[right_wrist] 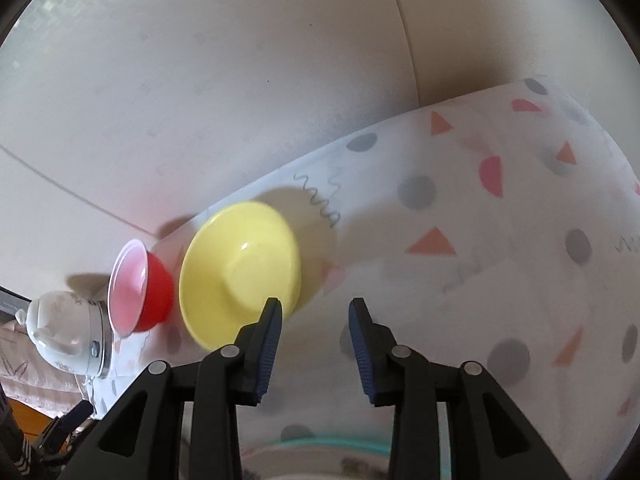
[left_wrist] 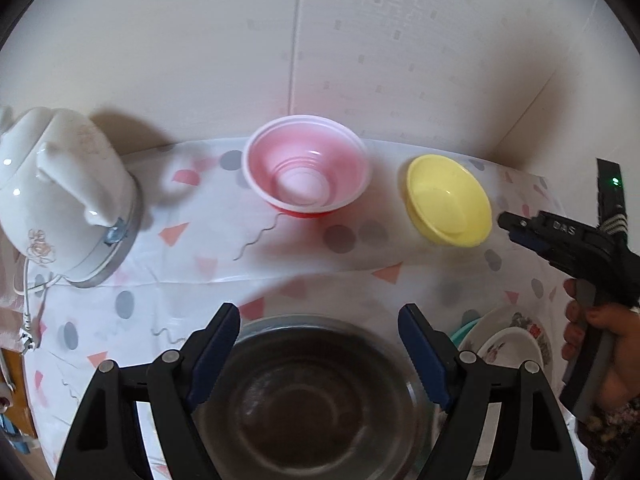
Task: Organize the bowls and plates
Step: 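Grasp the yellow bowl rim with the right gripper while the left gripper grasps it too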
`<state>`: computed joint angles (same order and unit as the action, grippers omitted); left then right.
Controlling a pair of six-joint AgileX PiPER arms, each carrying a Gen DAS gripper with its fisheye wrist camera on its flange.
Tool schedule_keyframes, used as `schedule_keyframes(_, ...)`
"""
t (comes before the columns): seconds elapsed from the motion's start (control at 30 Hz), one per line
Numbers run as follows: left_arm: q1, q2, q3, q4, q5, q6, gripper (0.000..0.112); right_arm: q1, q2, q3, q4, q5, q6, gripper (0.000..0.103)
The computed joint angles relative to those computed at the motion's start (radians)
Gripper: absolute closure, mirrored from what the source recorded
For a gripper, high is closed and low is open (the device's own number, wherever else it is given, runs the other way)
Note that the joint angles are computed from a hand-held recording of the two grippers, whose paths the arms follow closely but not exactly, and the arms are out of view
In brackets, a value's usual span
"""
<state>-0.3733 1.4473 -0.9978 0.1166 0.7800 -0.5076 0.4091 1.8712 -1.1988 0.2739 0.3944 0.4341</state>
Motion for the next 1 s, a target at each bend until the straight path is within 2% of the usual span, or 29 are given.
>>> schedule_keyframes(0.1, -0.013, 0.024, -0.021, -0.002, 0.008, -0.018, 0.03, -0.027, 0.041, -0.03, 0.117, -0.004, -0.126, 0.068)
schedule_keyframes(0.37, -0.051, 0.104, -0.103, 0.002, 0.034, -0.069, 0.03, -0.045, 0.154, -0.149, 0.225, 0.052, -0.292, 0.069)
schedule_keyframes(0.43, -0.066, 0.126, -0.129, 0.013, 0.044, -0.081, 0.03, -0.04, 0.172, -0.169, 0.212, 0.062, -0.301, 0.076)
schedule_keyframes(0.5, -0.081, 0.151, -0.157, 0.022, 0.05, -0.089, 0.03, -0.035, 0.186, -0.185, 0.178, 0.076, -0.29, 0.08)
schedule_keyframes(0.73, -0.113, 0.251, -0.26, 0.032, 0.064, -0.097, 0.03, -0.052, 0.186, -0.15, 0.301, 0.06, -0.443, 0.088)
schedule_keyframes(1.0, -0.136, 0.373, -0.387, 0.002, 0.045, -0.057, 0.031, -0.068, 0.167, -0.085, 0.428, 0.033, -0.595, 0.088)
